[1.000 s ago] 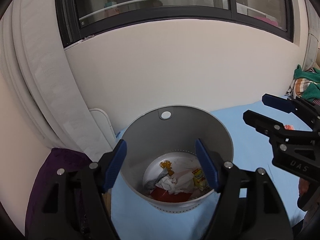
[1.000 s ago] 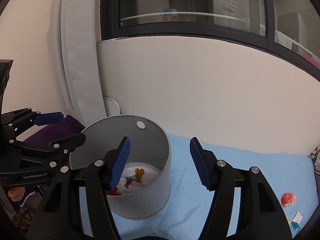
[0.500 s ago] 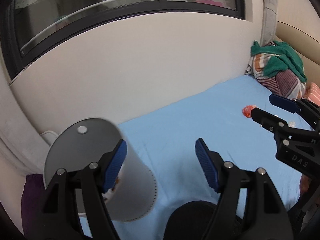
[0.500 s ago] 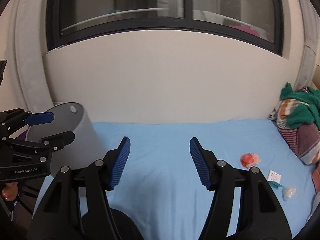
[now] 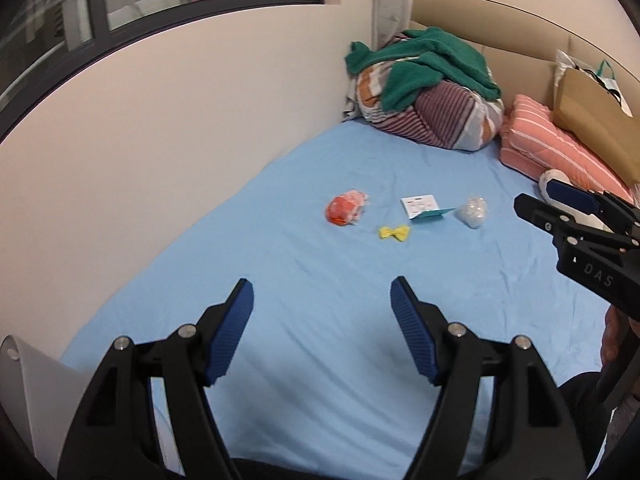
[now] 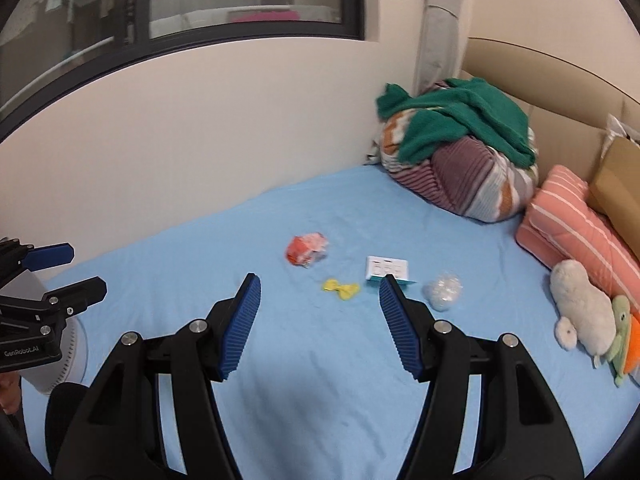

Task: Collect trash
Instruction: 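Move both open tools from the bin back over the bed, then grasp the white card with the left tool while the right tool grasps the bubble wrap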

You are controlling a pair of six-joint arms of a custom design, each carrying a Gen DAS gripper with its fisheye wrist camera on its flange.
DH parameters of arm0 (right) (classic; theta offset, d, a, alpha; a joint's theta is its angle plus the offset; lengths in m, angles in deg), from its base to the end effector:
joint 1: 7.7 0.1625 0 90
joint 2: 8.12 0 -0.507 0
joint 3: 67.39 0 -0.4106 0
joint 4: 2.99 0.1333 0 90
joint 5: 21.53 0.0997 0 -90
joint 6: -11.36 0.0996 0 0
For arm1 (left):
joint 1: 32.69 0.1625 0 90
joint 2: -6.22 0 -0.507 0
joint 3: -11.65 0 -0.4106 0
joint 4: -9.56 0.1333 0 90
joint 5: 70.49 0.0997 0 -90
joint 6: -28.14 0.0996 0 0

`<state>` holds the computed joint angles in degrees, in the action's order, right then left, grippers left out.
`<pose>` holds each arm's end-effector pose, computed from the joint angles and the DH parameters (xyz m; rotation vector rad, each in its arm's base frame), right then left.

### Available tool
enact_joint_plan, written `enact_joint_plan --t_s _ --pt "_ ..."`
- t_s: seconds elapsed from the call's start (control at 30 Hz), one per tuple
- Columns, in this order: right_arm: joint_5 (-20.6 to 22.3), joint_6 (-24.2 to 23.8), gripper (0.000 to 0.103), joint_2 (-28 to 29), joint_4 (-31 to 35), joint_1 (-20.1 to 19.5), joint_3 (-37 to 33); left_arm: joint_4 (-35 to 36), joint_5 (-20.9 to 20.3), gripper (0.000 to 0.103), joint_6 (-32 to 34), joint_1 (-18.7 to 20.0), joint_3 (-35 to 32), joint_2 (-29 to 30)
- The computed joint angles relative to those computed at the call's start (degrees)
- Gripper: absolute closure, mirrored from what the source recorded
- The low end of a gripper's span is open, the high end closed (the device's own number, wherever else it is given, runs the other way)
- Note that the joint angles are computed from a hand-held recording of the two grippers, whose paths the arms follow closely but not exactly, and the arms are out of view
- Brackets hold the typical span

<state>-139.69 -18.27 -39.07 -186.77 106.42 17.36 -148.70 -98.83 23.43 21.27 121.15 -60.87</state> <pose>0.4098 -0.7041 0.0887 0.9226 -2.3230 0.8744 -0.1807 -0.6240 0.3535 0.2923 2.1155 -0.8949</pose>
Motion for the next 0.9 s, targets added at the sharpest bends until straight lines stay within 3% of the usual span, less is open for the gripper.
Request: enact_joint_plan --t_s 0.27,0.5,0.9 --pt "-4.28 -2.41 0.043 -0.01 -2.26 -5.91 -2.18 -1.9 -9.06 0.032 7.24 3.28 -9.62 12.42" --pt "-5.53 -3.6 0.043 4.17 0.85 -9.92 -9.77 -0.35 -14.39 0.032 12.0 6.8 -18.96 20.8" --pt "-5.64 -2.53 0.043 14.53 11.22 -15.28 -28.23 4.87 -18.68 0.032 20.1 13.36 -39.16 35.1"
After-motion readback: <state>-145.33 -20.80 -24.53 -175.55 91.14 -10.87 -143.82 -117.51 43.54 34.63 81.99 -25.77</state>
